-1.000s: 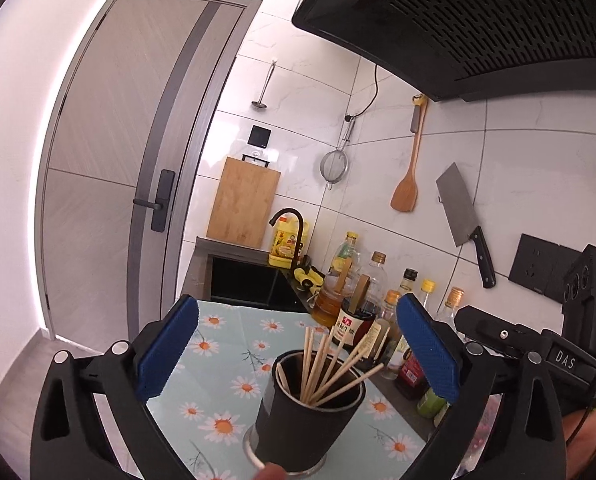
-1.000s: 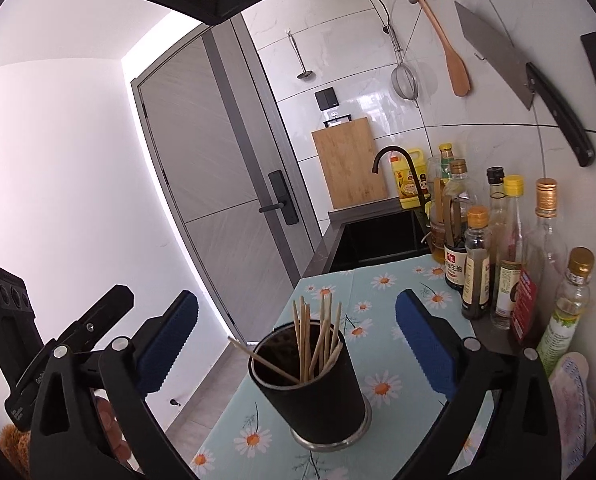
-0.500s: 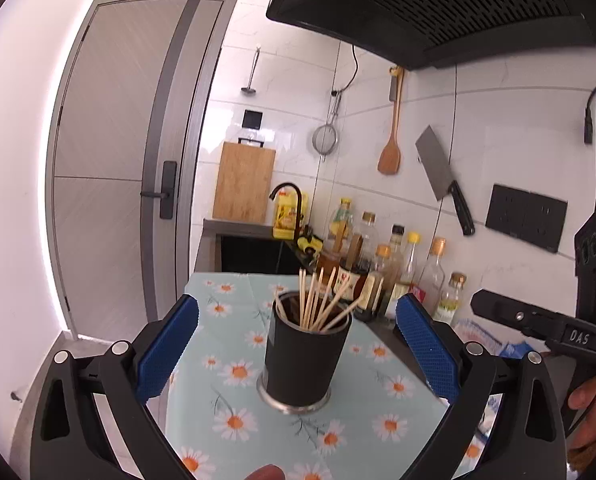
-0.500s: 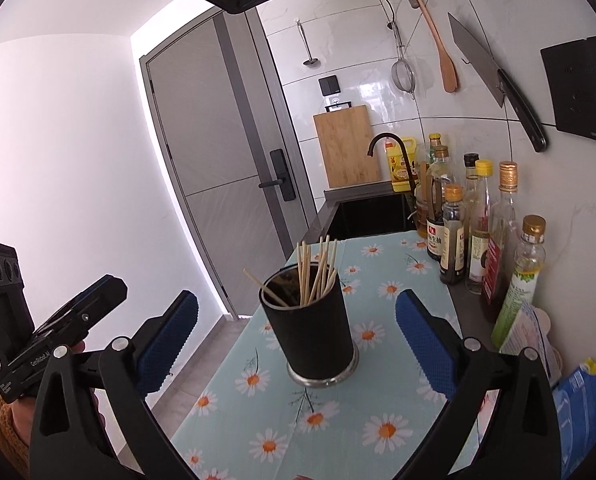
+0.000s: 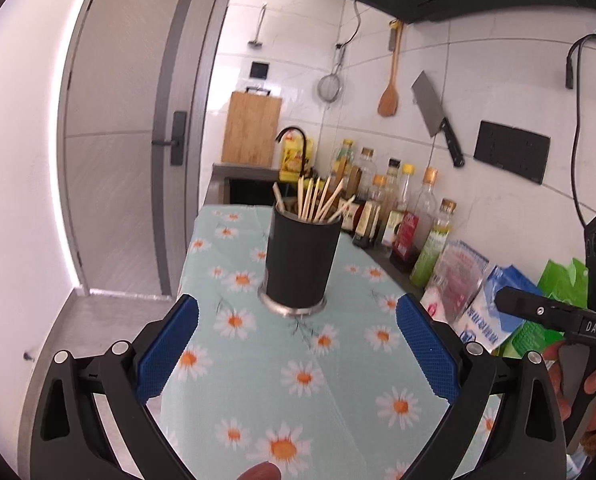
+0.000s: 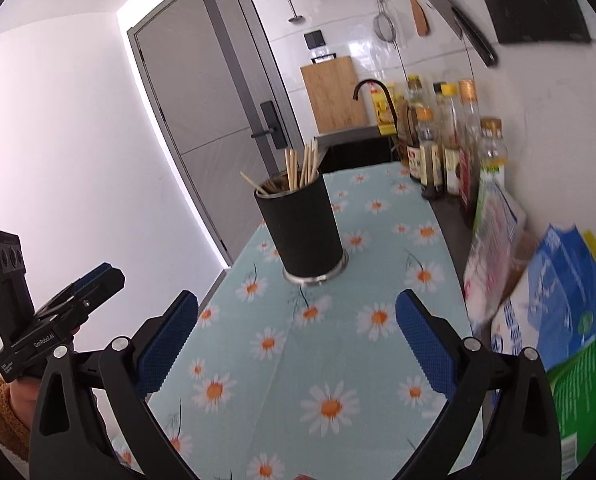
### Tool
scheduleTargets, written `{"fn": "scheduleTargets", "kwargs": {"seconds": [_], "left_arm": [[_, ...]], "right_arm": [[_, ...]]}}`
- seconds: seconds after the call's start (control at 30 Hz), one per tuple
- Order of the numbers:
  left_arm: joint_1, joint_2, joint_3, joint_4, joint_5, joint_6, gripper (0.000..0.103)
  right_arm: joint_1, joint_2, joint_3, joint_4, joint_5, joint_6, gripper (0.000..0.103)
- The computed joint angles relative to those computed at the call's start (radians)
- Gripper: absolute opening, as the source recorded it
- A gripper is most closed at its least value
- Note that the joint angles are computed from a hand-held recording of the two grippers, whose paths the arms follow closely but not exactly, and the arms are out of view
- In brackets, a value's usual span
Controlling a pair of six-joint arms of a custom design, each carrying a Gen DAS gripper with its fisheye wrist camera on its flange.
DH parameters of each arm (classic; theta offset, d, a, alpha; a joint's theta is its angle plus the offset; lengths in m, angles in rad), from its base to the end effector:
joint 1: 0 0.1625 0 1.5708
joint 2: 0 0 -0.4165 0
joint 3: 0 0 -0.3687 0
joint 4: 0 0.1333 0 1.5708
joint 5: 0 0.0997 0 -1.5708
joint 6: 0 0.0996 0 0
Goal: Organize utensils
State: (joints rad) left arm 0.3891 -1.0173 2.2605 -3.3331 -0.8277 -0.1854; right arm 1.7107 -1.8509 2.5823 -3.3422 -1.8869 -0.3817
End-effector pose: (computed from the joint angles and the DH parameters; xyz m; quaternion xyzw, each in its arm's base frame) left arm -0.3500 -0.3604 0.1535 0.3484 0.8356 -0.4070 0.1210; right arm 0.1420 -0.2742 0.3546 0.1454 -0.8482 0.4706 0.1948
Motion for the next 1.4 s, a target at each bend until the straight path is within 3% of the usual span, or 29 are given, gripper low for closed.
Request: {"fn": "scheduleTargets", "kwargs": {"seconds": [0.23,0.43,0.77,1.4], "left_arm": [[-0.068,-0.036,0.077,0.091,0.057,-0.127,0.097],[-0.1,-0.045,0.09,0.14,0.092,-0.18,0.097],[-0.095,-0.038,0.089,0.22,0.067,-0.231,0.097],[-0.105,-0.022,0.109,0.246,0.048,-0.292,0.097]], "right_arm": [[-0.069,-0.118,0.056,0.076,0.074,-0.015,0.098],[-0.033,-0.119,0.069,0.078,0.042,-0.067,0.098],[-0.036,-0.077,0.093,0.06,0.032,-0.103,0.098],[-0.109,-0.142,0.118,0.122,0.075,-0.119,0.098]]}}
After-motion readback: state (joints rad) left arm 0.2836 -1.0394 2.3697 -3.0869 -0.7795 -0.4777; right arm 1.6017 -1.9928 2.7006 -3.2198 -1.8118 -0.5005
